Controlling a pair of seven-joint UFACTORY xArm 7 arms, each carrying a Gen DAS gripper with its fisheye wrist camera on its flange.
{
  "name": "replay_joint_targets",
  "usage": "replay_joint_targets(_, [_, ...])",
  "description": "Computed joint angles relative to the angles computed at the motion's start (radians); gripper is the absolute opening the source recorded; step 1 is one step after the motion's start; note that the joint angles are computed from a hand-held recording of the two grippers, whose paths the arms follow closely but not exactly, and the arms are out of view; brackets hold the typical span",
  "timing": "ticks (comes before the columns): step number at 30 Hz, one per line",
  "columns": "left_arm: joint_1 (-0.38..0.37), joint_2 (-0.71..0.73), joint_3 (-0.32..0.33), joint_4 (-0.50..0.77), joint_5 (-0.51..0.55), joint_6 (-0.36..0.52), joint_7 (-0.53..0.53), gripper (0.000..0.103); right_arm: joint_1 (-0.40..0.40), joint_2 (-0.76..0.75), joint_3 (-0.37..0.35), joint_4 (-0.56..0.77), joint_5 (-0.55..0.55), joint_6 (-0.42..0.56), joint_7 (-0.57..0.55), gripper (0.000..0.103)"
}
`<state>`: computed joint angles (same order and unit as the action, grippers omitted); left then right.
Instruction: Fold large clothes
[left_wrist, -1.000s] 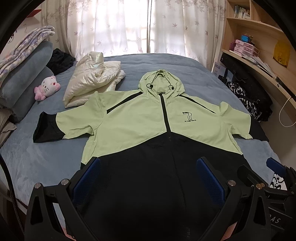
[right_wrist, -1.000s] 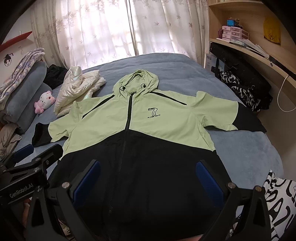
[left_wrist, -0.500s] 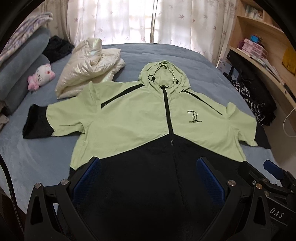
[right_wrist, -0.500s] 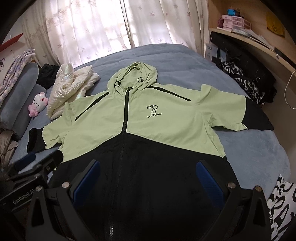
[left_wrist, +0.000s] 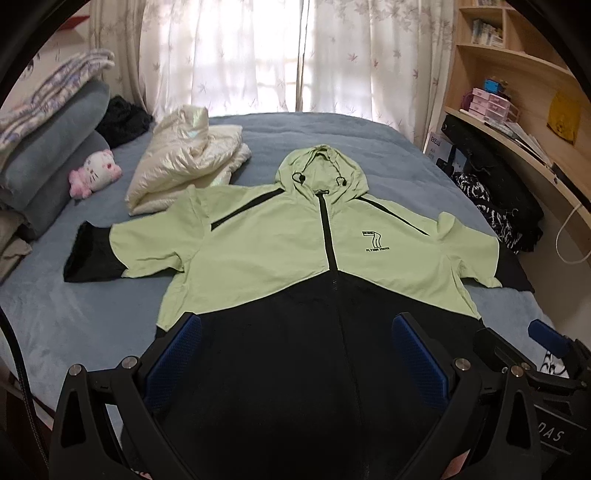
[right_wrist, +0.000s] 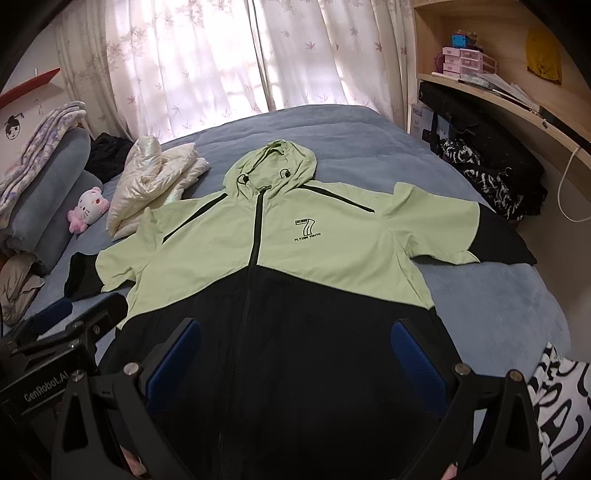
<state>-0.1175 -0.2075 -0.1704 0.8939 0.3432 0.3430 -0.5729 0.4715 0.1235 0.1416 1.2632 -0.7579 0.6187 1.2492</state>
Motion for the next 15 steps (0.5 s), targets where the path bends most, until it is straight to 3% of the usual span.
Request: replay_joint_targets(15, [0.019, -0.140, -0.060, -0.090, 0.038, 0.018, -0.060, 0.102, -0.039, -0.128, 0.056, -0.129, -0.060, -0.024, 0.065, 0.103])
